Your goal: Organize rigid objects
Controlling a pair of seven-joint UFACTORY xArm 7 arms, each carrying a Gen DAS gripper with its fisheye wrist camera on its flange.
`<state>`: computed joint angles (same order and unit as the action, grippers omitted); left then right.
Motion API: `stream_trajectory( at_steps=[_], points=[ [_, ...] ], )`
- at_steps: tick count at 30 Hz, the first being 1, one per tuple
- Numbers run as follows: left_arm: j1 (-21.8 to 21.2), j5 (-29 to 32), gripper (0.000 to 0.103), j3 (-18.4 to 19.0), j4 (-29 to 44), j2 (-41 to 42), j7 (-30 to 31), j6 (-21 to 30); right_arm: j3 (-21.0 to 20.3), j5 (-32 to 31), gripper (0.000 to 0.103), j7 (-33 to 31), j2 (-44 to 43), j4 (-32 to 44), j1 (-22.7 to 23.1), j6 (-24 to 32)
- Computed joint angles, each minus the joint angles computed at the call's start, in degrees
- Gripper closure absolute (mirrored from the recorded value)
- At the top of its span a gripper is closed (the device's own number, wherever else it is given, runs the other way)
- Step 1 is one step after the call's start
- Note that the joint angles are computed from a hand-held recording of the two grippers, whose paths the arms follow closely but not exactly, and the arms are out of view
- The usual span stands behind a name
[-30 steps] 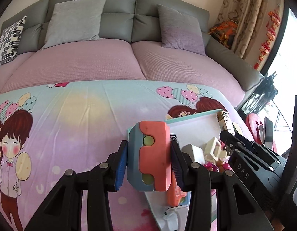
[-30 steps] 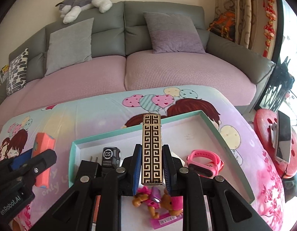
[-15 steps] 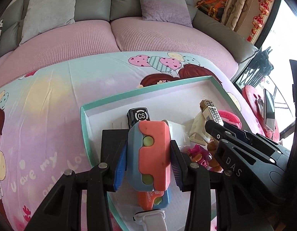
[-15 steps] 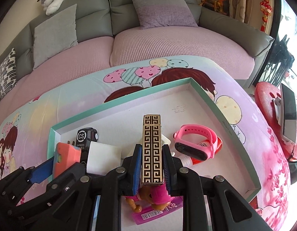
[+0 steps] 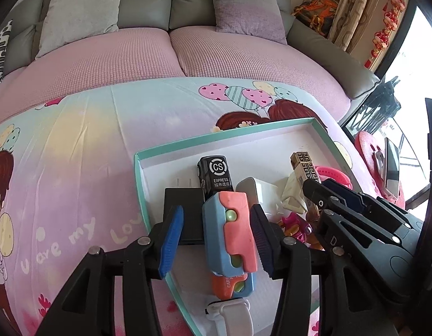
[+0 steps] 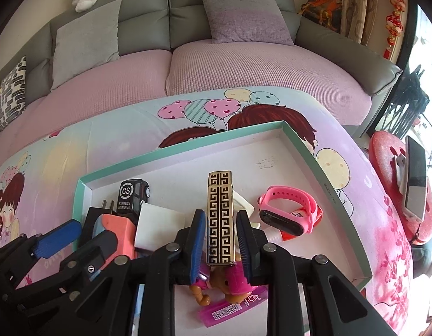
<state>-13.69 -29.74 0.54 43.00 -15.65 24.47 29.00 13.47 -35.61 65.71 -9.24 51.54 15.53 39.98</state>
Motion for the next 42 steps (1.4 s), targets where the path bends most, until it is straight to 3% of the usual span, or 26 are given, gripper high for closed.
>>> stream_trajectory(
  at_steps=[1, 7, 9, 12, 17, 20, 22, 24, 26, 37, 42],
  points=[
    [0.36, 0.51, 0.051, -0.12, -0.07, -0.19, -0.6, -0.02, 0.35, -0.2, 0.061, -0.13, 0.12, 0.59, 0.17, 1.44],
    [3.89, 7.57, 0.043, -1.45, -1.09, -1.33, -8.35, -1.21, 0.45, 0.47, 0.055, -1.62, -0.14, 1.25, 0.93, 2.21],
    [5.12, 10.4, 0.036, -1.61, -1.56, -1.86, -11.2, -1.61, 0.58, 0.59, 0.046, -2.02, -0.05, 1.49, 1.17, 2.31],
    [7.13, 14.96, 0.027, -2.12, -1.98, -2.14, -15.97, -1.98, 0.39, 2.03, 0.044, -3.24, -0.05, 1.45, 1.59, 1.57],
    [9.88, 20.94, 0.013, -2.12, -3.06, -2.84, -22.64, -2.17, 0.71, 2.91, 0.033, -4.28, 0.11, 1.58, 2.11, 1.18],
    [10.74, 22.9, 0.012, -1.73, -3.47, -2.8, -24.92, -1.22, 1.06, 3.2, 0.024, -4.41, 0.41, 1.81, 2.56, 1.62],
    [11.09, 23.63, 0.012, -1.38, -4.21, -3.18, -25.87, -1.15, 1.3, 2.86, 0.009, -4.25, 0.49, 1.65, 2.9, 1.57],
    [11.31, 24.03, 0.008, -1.08, -5.2, -4.15, -26.61, -1.25, 1.75, 2.72, 0.0, -3.99, 0.0, 1.1, 3.45, 2.12],
    [11.41, 23.91, 0.003, -0.59, -6.27, -5.65, -27.07, -0.92, 2.26, 1.7, 0.0, -2.96, -0.83, 0.09, 3.74, 1.8],
    [11.15, 22.16, 0.003, 2.38, -12.45, -14.88, -23.98, 1.81, 4.39, 3.17, 0.0, -2.04, -4.33, -2.62, 5.43, 2.55],
    [13.27, 24.17, 0.003, 2.2, -16.62, -19.31, -22.39, 3.11, 4.85, 6.21, 0.0, -1.5, -8.1, -6.51, 5.93, 1.18]
  ],
)
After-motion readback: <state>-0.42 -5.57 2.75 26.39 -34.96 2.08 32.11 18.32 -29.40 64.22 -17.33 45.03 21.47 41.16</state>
